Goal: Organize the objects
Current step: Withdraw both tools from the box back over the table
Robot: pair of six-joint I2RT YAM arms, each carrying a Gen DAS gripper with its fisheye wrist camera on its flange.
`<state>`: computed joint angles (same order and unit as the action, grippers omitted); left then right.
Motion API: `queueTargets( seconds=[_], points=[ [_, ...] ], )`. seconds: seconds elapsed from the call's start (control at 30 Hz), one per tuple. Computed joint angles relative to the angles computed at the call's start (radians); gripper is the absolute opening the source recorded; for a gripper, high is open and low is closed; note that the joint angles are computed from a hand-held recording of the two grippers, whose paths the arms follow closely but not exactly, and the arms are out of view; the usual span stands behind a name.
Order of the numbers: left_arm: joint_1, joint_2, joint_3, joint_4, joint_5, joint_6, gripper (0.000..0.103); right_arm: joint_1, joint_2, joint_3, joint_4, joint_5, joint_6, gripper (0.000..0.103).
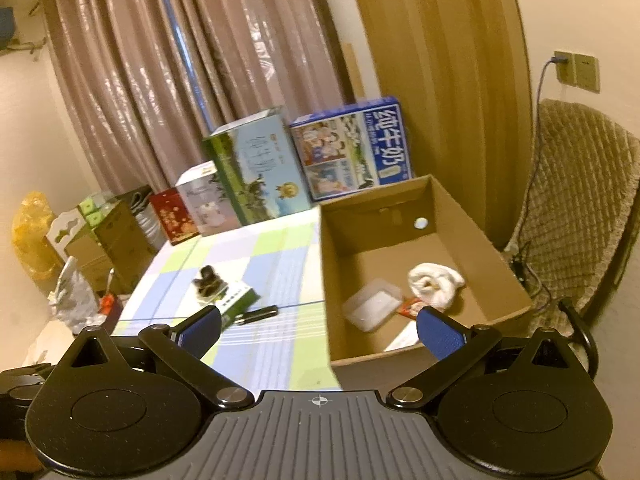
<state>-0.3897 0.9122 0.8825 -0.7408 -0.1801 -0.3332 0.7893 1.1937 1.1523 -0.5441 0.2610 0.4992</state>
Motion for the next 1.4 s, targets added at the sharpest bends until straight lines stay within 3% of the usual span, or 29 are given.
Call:
queueTargets(
  seconds=[0.7, 1.1, 1.4],
  points=[
    [0.245, -0.14, -0.044, -0.087, 0.115, 0.102, 0.102, 0.134, 0.101, 0.047, 0.04, 0.033, 0.012, 0.101],
    [0.545, -0.134, -0.062, -0.059, 0.248, 0.309, 0.102, 0.196, 0.248, 0.097, 0.125, 0.017, -0.009, 0.101],
    [0.73, 0.008, -0.05, 0.043, 0.339, 0.476, 0.102, 0.184, 0.444, 0.183, 0.209, -0.011, -0.084, 0.101]
  ],
)
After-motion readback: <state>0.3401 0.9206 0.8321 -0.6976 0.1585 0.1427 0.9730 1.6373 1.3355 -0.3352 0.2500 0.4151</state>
